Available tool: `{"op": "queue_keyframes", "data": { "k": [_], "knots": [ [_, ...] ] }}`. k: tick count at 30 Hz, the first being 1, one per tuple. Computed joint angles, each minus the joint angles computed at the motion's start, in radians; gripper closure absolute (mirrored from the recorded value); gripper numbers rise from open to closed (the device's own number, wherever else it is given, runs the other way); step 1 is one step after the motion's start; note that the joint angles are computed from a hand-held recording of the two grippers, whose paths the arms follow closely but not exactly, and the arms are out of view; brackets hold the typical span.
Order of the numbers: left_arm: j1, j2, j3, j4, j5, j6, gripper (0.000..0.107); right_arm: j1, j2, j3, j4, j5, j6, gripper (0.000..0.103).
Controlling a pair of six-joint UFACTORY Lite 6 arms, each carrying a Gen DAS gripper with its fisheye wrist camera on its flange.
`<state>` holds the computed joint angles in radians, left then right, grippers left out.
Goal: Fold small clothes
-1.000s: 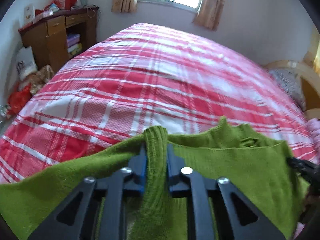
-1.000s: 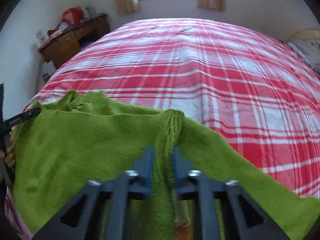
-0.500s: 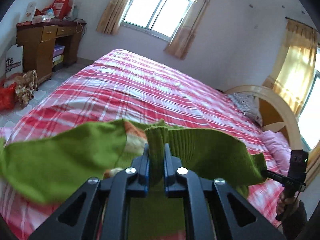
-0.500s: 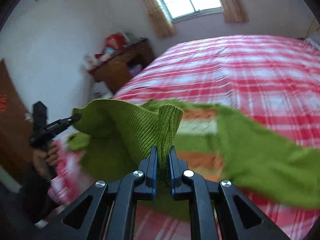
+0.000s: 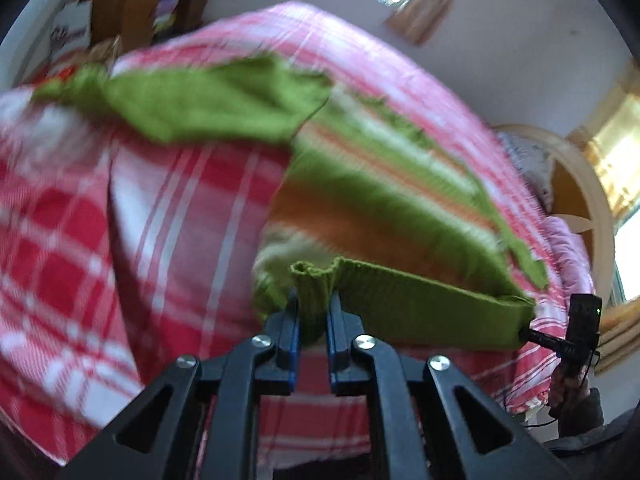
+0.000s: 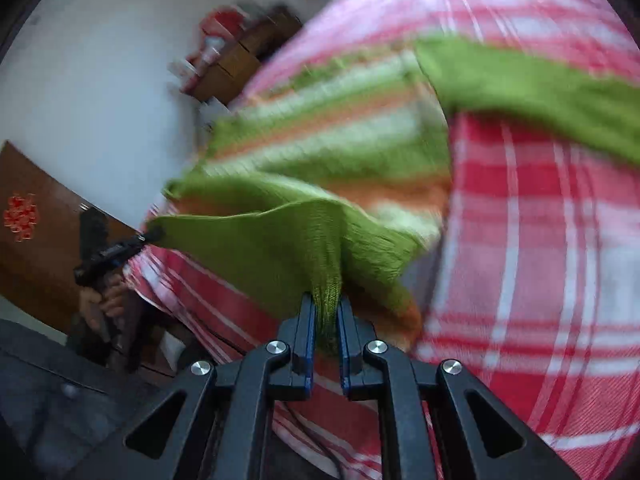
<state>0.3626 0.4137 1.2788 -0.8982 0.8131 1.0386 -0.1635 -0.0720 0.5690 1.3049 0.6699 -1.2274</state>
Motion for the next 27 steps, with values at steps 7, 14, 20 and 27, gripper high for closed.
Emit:
{"op": "queue_keyframes", "data": {
  "k": [7, 14, 20, 27],
  "knots": [
    [0.062, -0.113, -0.038, 0.086, -0.016, -0.025, 0.091, -0.043, -0.007, -0.024, -0.007, 0.014, 0.003, 0.062],
    [-0.002, -0.048, 0.251, -0.031, -0.119, -0.02, 0.072, -0.501, -0.192, -0.112, 0.247, 0.202, -0.16, 0.032],
    [-0.241, 0.18, 0.499, -0.026, -0.235, -0.109, 0.069, -0.7, 0.009, -0.046, 0.556, -0.085, -0.209, 0.04],
    [-0.363, 0.33, 0.687, 0.115, -0.271, -0.296, 0.059, -0.736, 0.275, 0.148, 0.936, -0.121, -0.449, 0.053]
  ]
}}
